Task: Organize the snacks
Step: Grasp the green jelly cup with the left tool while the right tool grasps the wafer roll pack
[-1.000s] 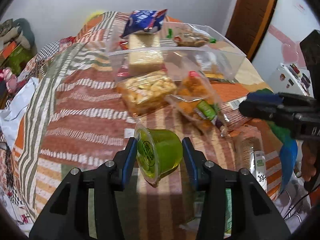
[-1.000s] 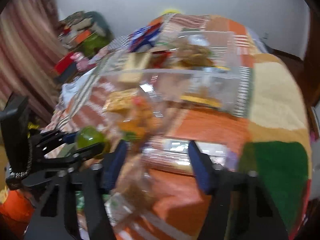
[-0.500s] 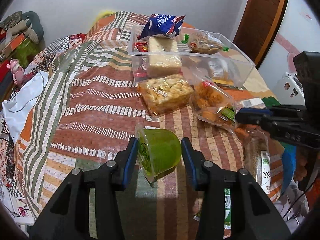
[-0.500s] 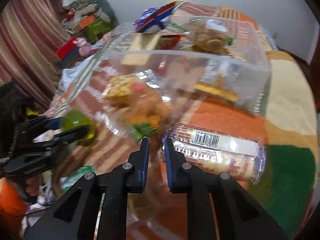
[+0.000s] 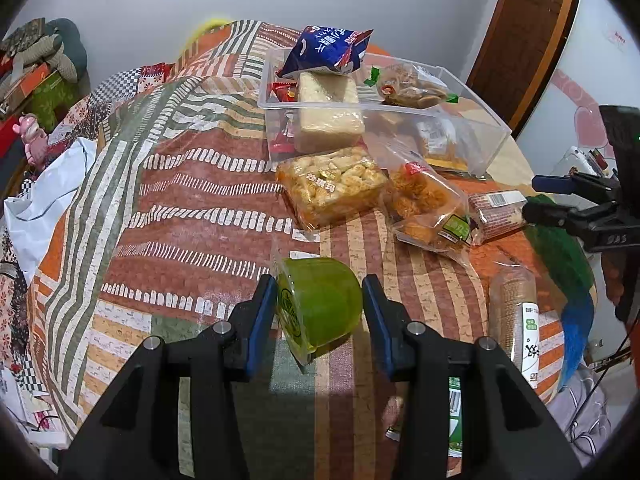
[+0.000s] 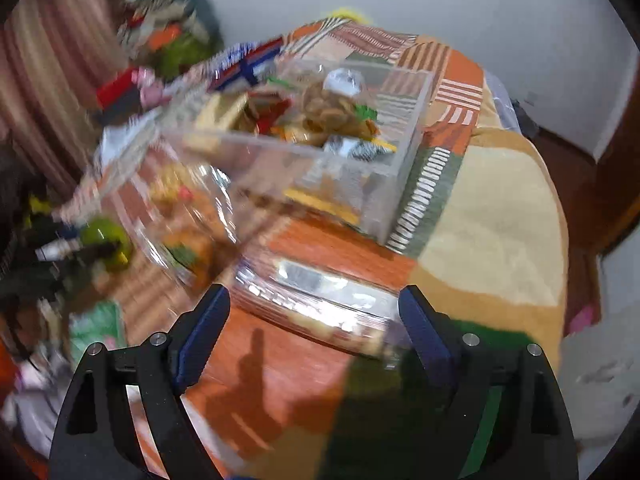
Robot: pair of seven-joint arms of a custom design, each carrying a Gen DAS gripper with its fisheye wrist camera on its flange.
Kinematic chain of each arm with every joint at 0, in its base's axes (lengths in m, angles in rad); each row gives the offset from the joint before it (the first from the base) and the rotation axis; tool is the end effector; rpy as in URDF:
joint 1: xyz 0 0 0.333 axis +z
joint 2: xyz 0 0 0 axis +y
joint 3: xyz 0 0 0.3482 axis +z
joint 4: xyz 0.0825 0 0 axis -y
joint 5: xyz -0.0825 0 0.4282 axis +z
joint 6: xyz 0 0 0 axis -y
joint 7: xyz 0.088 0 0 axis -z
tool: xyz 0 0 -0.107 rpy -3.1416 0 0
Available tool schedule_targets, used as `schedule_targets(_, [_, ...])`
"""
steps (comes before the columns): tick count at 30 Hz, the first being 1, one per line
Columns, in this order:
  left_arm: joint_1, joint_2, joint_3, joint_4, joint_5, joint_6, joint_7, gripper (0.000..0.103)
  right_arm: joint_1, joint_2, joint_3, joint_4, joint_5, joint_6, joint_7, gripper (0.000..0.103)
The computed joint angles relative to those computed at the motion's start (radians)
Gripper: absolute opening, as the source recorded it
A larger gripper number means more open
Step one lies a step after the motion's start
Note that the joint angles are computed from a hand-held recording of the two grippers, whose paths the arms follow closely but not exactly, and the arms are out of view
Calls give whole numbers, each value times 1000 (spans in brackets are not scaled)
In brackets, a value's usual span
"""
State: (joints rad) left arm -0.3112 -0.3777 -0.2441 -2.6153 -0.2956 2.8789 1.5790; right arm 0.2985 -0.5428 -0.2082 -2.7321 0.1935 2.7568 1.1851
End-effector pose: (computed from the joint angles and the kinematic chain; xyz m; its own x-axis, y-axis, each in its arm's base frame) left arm 0.4067 -0.2356 0.4483 -0.3490 -0.9272 0.1361 -0.7859 0.2105 -0.5814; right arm 0.4192 0.0303 0.4436 0.3255 -0.9439 -0.0548 -0.7959 -0.2423 -0.5548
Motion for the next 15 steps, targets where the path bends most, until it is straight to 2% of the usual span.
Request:
schedule_targets(5, [12,9,-11,8,16,-4,-24,44,-29,73,24,35,-67,-38,-55,85])
schedule_targets(12, [13,15,-8,19,24,-17,-26,44,-11,169,25,100,-2,-40,-131,91])
schedule_targets(15, [12,16,-9,17,27,-14,-27,44,-30,184,54,112,-1,-46,-117,84])
